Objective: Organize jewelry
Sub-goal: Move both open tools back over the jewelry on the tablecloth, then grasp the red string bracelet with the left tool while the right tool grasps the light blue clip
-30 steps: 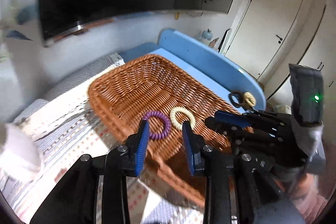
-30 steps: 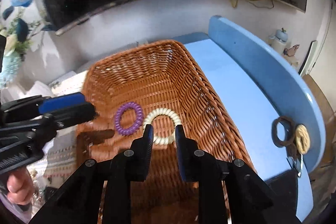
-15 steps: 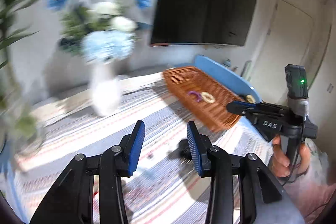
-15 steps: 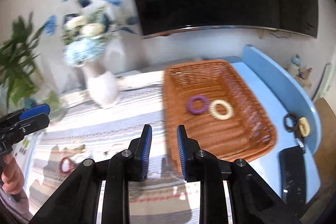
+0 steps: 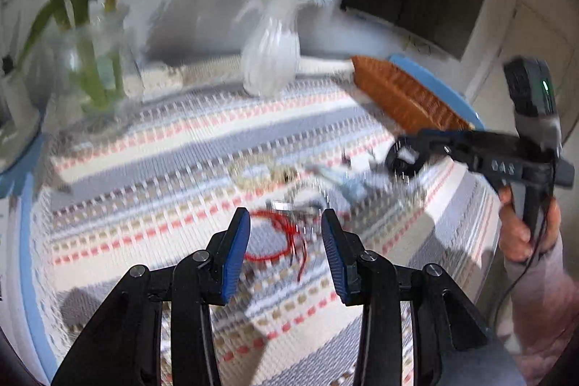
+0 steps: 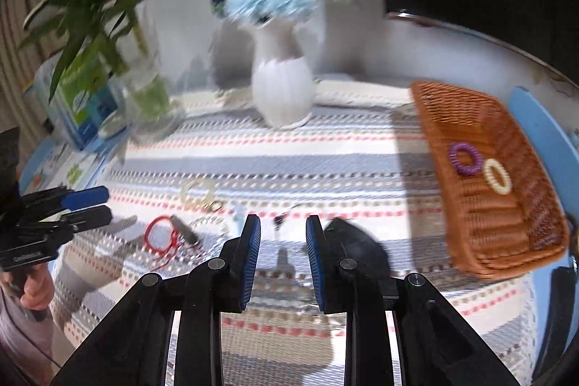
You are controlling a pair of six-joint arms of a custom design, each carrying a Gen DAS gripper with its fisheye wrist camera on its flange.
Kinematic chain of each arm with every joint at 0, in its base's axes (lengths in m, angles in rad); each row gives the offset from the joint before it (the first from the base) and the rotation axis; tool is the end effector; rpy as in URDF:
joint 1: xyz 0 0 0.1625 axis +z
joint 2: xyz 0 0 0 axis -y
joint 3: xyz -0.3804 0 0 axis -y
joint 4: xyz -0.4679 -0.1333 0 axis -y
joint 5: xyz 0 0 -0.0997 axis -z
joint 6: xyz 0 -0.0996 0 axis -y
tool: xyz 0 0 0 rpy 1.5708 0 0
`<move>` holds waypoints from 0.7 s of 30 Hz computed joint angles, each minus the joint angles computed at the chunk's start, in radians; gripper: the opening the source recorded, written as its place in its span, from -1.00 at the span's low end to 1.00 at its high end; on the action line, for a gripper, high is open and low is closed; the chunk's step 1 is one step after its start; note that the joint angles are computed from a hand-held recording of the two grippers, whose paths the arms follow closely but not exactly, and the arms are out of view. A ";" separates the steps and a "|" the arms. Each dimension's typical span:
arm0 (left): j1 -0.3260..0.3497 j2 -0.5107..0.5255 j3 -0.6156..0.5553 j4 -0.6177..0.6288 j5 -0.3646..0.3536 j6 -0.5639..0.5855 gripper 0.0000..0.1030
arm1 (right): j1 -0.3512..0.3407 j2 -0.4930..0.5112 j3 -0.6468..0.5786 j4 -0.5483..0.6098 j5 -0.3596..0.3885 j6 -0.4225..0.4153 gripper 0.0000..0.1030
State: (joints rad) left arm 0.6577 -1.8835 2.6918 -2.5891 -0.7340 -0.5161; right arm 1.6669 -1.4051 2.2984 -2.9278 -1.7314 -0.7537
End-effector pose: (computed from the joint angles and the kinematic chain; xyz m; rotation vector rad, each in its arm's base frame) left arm -0.1246 -0.3582 0.1416 0.3757 2.4580 -0.9215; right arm 0.1638 -0.4757 0.1298 1.1020 -2.5642 0.5510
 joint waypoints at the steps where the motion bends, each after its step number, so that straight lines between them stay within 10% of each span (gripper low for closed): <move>1: 0.002 0.012 -0.002 0.012 -0.014 0.009 -0.20 | -0.003 0.011 -0.003 0.010 0.004 -0.008 -0.50; 21: 0.085 0.209 -0.090 0.056 -0.046 0.213 -0.37 | -0.003 0.256 -0.113 0.027 -0.070 -0.040 -0.49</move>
